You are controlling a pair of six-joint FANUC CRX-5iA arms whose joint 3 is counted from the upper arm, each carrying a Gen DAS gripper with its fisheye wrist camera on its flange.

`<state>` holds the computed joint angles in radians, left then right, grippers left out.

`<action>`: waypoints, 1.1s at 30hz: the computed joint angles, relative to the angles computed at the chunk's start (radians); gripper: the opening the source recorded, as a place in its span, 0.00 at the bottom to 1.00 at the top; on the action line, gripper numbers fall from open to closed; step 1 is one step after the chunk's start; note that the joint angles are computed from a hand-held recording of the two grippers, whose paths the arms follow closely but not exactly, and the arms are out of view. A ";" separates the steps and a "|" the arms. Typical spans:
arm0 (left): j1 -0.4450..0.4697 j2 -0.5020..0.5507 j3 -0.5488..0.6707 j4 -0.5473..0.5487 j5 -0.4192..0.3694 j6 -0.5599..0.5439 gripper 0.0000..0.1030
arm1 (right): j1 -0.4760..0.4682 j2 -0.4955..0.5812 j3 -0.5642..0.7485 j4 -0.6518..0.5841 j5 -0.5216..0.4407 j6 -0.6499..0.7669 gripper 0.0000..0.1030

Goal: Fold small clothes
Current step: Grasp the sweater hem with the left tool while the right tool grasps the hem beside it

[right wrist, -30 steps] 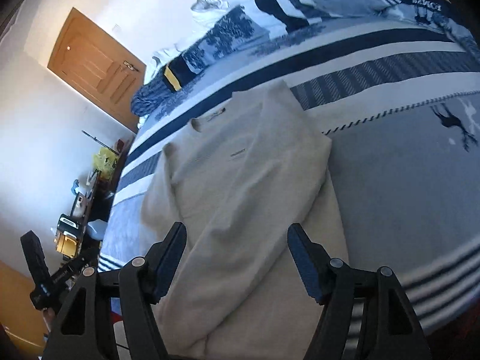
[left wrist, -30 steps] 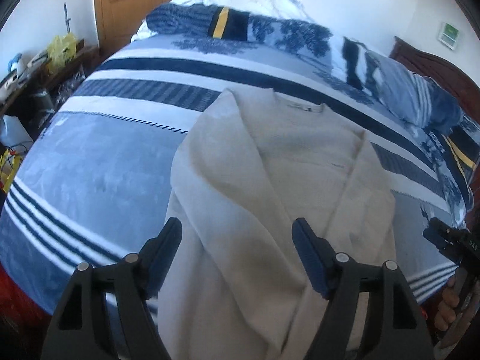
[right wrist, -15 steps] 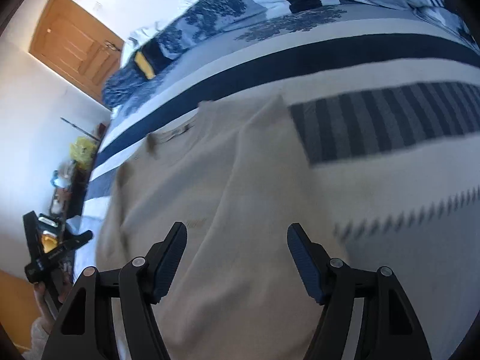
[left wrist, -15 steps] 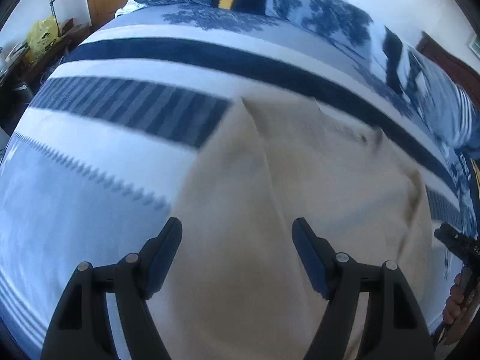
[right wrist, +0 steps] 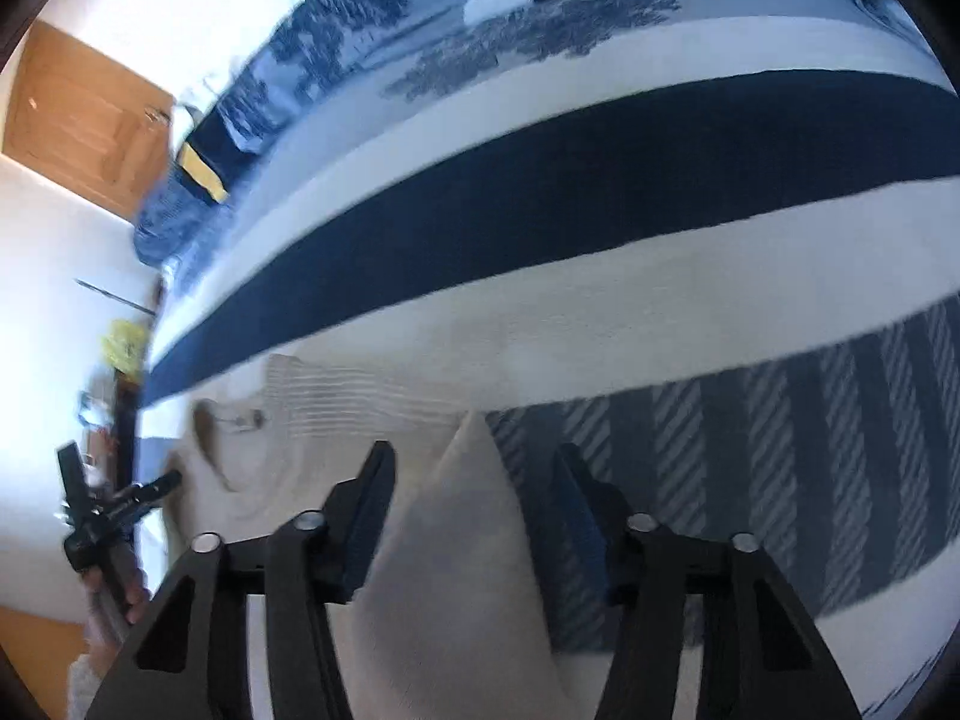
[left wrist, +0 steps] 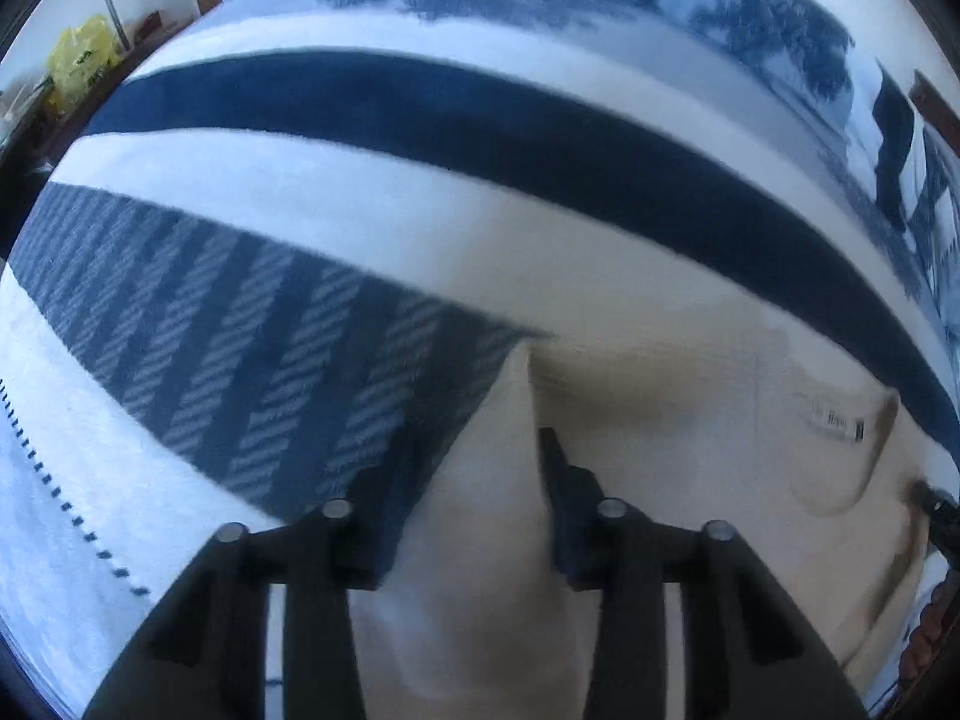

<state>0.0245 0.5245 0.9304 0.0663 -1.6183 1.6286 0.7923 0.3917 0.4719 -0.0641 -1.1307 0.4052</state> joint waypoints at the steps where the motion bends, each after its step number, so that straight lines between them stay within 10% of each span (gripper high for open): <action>1: -0.002 -0.006 -0.008 0.007 0.012 -0.009 0.04 | 0.007 0.022 0.025 0.024 -0.026 0.003 0.53; 4: -0.002 -0.027 -0.021 0.008 0.018 -0.014 0.05 | 0.017 0.060 0.087 0.058 -0.102 0.009 0.06; 14: 0.188 -0.482 -0.435 0.295 0.158 -0.199 0.04 | 0.237 -0.213 -0.115 0.382 -0.072 -0.184 0.04; 24: 0.636 -1.063 -1.006 0.462 -0.082 -0.550 0.04 | 0.755 -0.437 -0.374 0.630 -0.294 -0.772 0.04; 33: 1.084 -1.314 -1.294 0.549 -0.310 -0.748 0.13 | 0.921 -0.442 -0.541 0.633 -0.272 -1.045 0.06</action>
<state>1.1088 -0.7897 -0.3631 0.6156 -1.9285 0.8808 1.7134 -0.0501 -0.0695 0.5688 -1.4025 -0.6400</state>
